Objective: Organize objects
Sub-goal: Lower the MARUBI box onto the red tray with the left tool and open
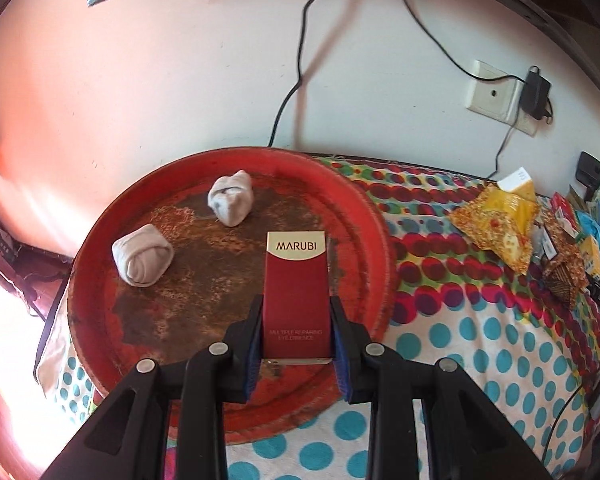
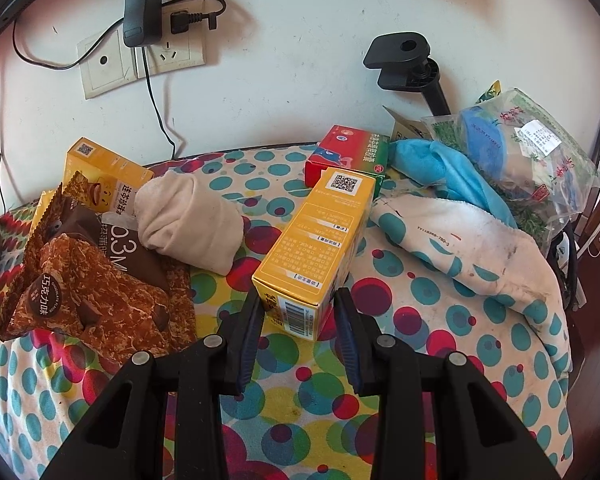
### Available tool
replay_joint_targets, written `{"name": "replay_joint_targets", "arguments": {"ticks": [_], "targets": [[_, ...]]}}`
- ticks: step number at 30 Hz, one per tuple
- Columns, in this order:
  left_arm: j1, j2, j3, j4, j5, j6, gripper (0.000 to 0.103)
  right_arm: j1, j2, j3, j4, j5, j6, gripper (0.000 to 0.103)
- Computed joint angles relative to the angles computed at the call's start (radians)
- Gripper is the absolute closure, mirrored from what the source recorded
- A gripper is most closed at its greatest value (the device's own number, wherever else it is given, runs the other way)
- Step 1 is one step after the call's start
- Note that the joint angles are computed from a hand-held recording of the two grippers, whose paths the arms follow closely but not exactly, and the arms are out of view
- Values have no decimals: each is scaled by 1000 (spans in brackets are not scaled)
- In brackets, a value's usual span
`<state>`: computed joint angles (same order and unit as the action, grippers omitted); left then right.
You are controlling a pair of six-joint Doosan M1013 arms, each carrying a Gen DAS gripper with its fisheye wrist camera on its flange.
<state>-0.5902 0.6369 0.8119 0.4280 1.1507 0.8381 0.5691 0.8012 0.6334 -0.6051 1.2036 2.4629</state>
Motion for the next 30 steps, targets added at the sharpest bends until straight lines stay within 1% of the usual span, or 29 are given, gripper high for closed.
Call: {"name": "replay_joint_targets", "arguments": {"ticks": [5, 20, 26, 27, 30], "targets": [[25, -13, 31, -32, 0, -27, 73, 0, 10, -19, 7, 16, -9, 70], [88, -48, 120, -33, 44, -107, 73, 2, 34, -61, 10, 47, -20, 70], [100, -63, 157, -34, 43, -126, 73, 3, 39, -72, 11, 56, -25, 70], [101, -63, 159, -37, 39, -123, 73, 4, 46, -85, 5, 74, -19, 70], [103, -61, 160, -38, 40, -115, 73, 6, 51, -94, 3, 81, -22, 70]]}}
